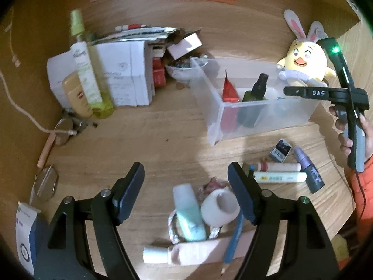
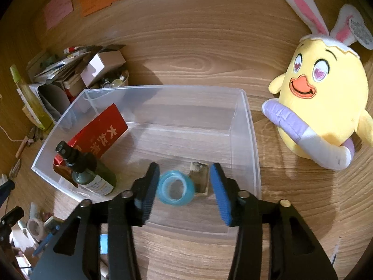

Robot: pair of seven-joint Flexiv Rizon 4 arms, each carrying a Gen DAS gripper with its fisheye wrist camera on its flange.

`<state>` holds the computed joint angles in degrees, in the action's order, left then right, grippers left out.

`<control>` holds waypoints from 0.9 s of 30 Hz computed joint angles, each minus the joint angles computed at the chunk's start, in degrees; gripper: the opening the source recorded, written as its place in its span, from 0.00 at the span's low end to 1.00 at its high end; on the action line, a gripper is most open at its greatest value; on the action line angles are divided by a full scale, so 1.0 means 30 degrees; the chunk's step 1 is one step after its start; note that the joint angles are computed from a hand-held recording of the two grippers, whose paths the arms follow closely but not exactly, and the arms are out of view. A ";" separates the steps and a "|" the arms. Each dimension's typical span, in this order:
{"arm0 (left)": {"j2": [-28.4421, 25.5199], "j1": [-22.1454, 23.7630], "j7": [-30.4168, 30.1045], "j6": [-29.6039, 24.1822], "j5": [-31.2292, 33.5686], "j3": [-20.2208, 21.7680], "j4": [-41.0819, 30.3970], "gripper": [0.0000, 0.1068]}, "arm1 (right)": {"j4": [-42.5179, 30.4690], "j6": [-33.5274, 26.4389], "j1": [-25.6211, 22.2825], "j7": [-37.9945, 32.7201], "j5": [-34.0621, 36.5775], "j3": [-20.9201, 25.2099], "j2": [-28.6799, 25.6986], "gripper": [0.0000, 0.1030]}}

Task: Organize objects
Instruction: 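Release the red pouch into the box with the left tool while the right tool drops the tape in, then grasp the pale blue-green tube with the left tool while the right tool grasps the black tube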

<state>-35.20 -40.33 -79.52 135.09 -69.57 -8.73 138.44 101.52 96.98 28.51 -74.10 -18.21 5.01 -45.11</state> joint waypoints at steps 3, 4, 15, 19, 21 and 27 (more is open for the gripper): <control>0.0095 0.0158 -0.0915 -0.0075 0.0473 -0.0064 0.0534 0.69 | 0.0491 0.0502 0.0327 -0.0027 0.0133 -0.0392 0.0349 0.47; 0.0113 0.0206 -0.1216 -0.0107 0.0699 -0.0020 0.0685 0.69 | 0.0686 0.0677 0.0268 -0.0109 0.0140 -0.0321 0.0484 0.47; -0.0039 0.0302 -0.3475 -0.0781 0.2850 0.0722 0.1359 0.58 | 0.4100 0.3864 0.0025 -0.1043 0.0966 0.0335 0.2069 0.50; -0.0044 0.0925 -0.4695 -0.1368 0.4498 0.0950 0.1586 0.51 | 0.5264 0.4735 0.0668 -0.1494 0.1664 -0.0036 0.2436 0.51; -0.0062 0.1097 -0.5289 -0.1639 0.5208 0.1145 0.1666 0.49 | 0.5624 0.4818 0.0013 -0.1470 0.1440 0.0752 0.2419 0.51; -0.0218 0.1539 -0.6735 -0.2188 0.7219 0.1667 0.1715 0.41 | 0.6203 0.4325 -0.1228 -0.1107 0.0313 0.2262 0.1815 0.51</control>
<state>-35.85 -35.71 -99.73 128.53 -47.91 -3.73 143.58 120.13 109.95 24.83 -77.42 -17.28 11.79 -39.66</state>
